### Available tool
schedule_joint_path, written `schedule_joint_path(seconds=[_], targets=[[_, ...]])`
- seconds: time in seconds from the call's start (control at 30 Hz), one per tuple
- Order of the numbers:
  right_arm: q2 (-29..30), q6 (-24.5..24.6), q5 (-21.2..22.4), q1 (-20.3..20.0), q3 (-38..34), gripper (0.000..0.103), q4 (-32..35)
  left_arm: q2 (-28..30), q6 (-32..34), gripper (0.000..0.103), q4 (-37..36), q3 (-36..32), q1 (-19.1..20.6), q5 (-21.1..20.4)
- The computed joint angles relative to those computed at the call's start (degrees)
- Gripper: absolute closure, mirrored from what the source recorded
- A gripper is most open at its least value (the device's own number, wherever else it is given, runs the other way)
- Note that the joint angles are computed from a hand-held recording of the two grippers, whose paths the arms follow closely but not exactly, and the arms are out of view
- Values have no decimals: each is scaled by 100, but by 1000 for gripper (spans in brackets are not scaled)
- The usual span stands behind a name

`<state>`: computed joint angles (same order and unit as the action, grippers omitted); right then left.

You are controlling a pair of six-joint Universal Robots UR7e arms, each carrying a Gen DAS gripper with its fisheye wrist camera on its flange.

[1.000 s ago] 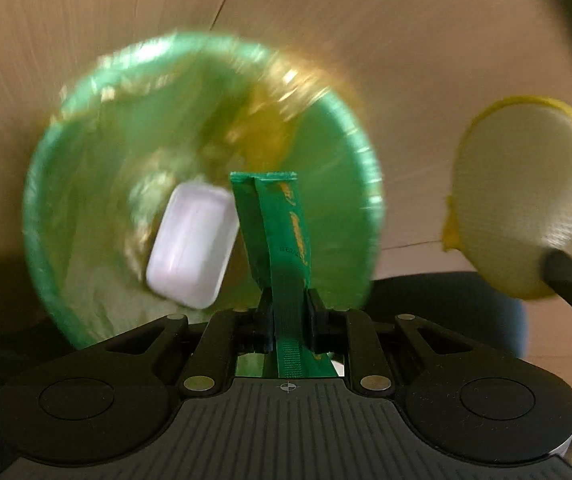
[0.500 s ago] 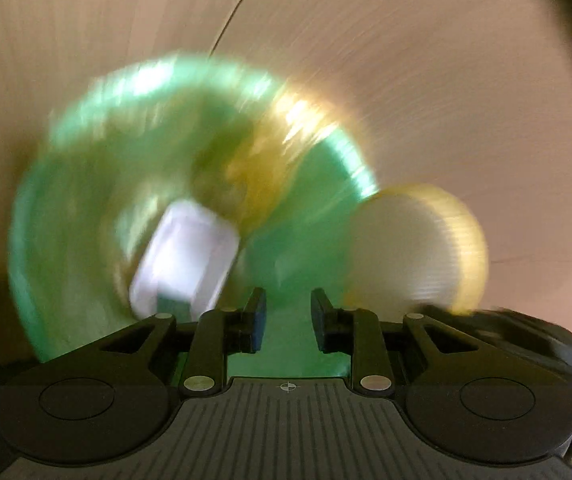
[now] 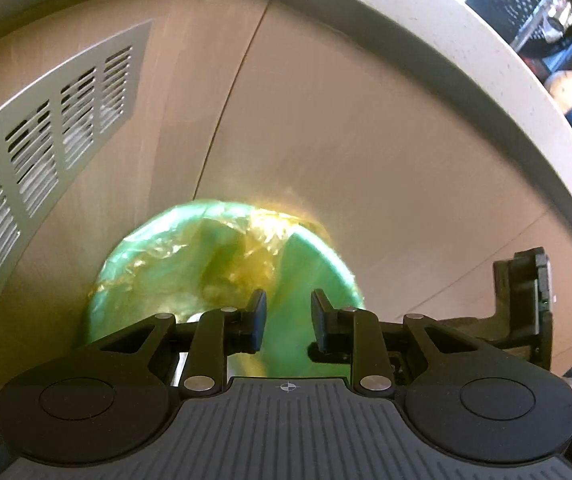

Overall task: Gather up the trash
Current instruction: 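Open both tools over the green bin to drop the pad and packet, then raise both tools back to the counter toward the remaining green packet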

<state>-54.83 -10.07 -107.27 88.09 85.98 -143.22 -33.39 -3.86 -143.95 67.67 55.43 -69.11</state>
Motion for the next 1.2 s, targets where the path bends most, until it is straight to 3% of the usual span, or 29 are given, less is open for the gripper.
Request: schedule_joint_path(seconds=[0.2, 0.37, 0.4, 0.5, 0.57, 0.77, 0.9, 0.93, 1.03, 1.1, 1.2], targets=[[-166, 145, -399, 65, 346, 73, -230, 2, 27, 75, -367, 149, -108, 110], [-444, 133, -692, 229, 671, 73, -597, 55, 406, 75, -700, 270, -321, 680], [-485, 32, -793, 310, 711, 72, -774, 28, 326, 75, -729, 304, -355, 718], [-565, -443, -1069, 599, 801, 56, -1484, -158, 69, 75, -656, 419, -472, 658], [-551, -861, -1173, 808, 776, 46, -2028, -292, 174, 75, -635, 498, -643, 931], [-260, -1880, -711, 1403, -127, 38, -2343, -932, 325, 75, -711, 761, -1195, 1743], [256, -2303, -315, 1775, -1132, 32, -1951, -1500, 685, 75, -1595, 1271, -1529, 2472], [427, -2412, -246, 1869, -1435, 26, -1749, -1609, 697, 75, -1768, 1379, -1584, 2677], [950, -2596, -120, 2133, -2303, 24, -935, -1919, 476, 75, -2370, 1777, -1678, 3468], [1334, -2618, -26, 2280, -2914, 24, -219, -2072, 63, 75, -2573, 1969, -1671, 3970], [1976, -2493, 124, 2479, -3909, 24, 772, -2387, -1241, 75, -2012, 2056, -1636, 4455]])
